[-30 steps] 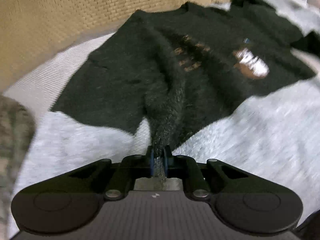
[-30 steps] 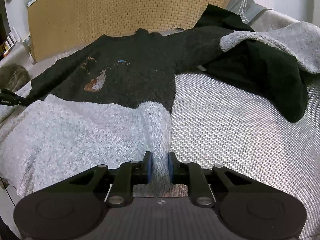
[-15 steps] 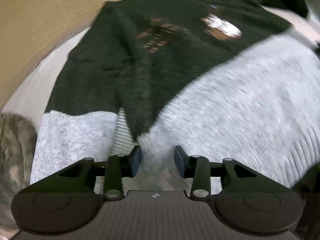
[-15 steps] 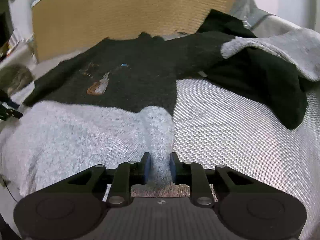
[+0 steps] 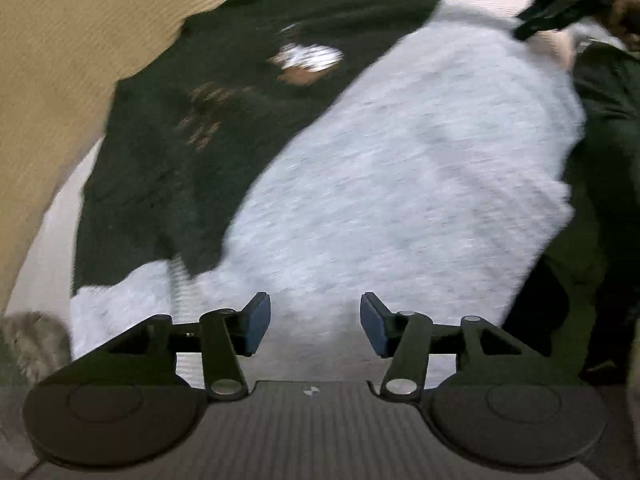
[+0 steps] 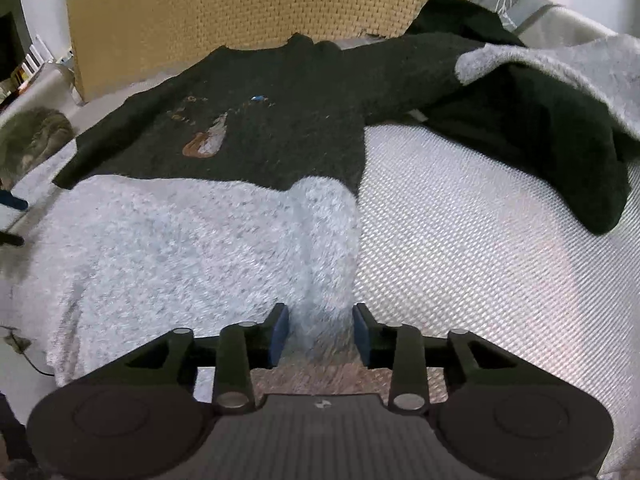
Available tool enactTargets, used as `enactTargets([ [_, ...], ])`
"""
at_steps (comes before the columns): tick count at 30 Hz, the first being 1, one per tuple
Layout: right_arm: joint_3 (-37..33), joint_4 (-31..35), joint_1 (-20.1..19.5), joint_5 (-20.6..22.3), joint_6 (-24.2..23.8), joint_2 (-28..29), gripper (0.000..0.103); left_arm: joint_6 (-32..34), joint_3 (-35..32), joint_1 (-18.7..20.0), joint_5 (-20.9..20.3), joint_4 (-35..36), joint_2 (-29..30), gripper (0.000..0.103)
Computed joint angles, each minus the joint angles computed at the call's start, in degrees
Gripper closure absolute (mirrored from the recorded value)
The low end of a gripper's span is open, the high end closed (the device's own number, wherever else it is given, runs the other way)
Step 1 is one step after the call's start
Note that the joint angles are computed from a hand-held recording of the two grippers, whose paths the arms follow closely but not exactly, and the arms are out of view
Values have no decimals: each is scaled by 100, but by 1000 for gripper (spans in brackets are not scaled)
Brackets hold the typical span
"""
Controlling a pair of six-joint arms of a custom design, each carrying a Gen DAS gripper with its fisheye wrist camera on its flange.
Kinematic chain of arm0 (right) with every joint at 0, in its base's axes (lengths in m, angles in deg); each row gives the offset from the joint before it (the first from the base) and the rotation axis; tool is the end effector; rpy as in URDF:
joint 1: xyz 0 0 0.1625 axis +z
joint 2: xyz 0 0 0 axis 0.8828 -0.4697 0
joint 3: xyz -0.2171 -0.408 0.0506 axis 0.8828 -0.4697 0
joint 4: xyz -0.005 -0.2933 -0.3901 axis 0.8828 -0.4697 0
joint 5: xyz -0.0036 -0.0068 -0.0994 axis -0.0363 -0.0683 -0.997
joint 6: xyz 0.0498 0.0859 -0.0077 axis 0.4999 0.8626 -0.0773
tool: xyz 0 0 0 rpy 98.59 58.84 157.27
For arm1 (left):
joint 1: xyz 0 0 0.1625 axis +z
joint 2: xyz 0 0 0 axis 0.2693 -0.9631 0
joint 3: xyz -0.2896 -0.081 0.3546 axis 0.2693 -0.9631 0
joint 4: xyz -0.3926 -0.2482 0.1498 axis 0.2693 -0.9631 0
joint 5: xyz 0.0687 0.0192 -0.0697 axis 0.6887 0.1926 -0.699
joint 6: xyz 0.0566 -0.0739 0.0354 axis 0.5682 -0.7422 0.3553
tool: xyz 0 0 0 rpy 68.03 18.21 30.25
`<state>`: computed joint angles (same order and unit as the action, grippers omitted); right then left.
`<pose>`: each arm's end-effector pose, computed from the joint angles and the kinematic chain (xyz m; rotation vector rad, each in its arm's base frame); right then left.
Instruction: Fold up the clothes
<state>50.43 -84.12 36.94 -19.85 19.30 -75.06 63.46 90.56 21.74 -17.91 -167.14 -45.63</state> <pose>0.1947 -0.5761 0.3284 1.0348 -2.5035 0.4234 -0.2420 -0.4368 0.3224 1.1924 2.0575 -0.1372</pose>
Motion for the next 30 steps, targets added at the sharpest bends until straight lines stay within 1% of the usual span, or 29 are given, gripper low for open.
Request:
enactTargets([
  [3, -70, 263, -22, 133, 215, 7, 60, 214, 90, -72, -475, -179, 72, 47],
  [4, -107, 401, -32, 207, 299, 9, 60, 281, 146, -88, -646, -349, 87, 46],
  [5, -155, 641, -50, 359, 368, -7, 61, 361, 196, -74, -848, -542, 110, 44],
  [6, -182, 877, -73, 555, 376, -32, 70, 417, 226, -74, -991, -661, 166, 43],
  [7, -202, 1079, -88, 713, 369, -51, 74, 454, 263, -115, -1008, -737, 234, 43],
  [8, -187, 1143, -75, 742, 340, -57, 77, 498, 312, -183, -934, -806, 308, 42],
  [9, -145, 1057, -43, 676, 313, -58, 80, 567, 354, -240, -864, -863, 376, 42],
  [11, -61, 882, 21, 545, 257, -58, 84, 730, 432, -333, -691, -889, 491, 37],
  [12, -18, 763, 59, 442, 208, -57, 86, 810, 471, -381, -594, -894, 551, 37],
  [14, 74, 371, 162, 69, -2, -53, 87, 806, 519, -437, -375, -768, 674, 37],
  [16, 159, 0, 220, -252, -219, -63, 88, 753, 585, -469, -248, -785, 717, 36],
  [18, 156, -100, 169, -286, -270, -117, 88, 716, 648, -481, -197, -920, 678, 40],
  [20, 123, -82, 96, -216, -160, -154, 88, 681, 712, -493, -145, -1057, 641, 50],
  [21, 122, -128, 81, -222, -147, -154, 88, 695, 736, -504, -122, -1102, 622, 54],
  [23, 164, -262, 107, -325, -258, -142, 88, 755, 766, -534, -113, -1164, 562, 72],
  [24, 189, -337, 133, -390, -330, -128, 88, 790, 780, -552, -108, -1196, 530, 75],
  [26, 219, -406, 174, -481, -473, -108, 88, 866, 814, -566, -118, -1290, 500, 86],
  [28, 225, -435, 208, -554, -606, -91, 88, 974, 855, -607, -77, -1341, 496, 89],
  [30, 207, -433, 203, -565, -632, -62, 88, 1090, 863, -645, -60, -1316, 522, 92],
])
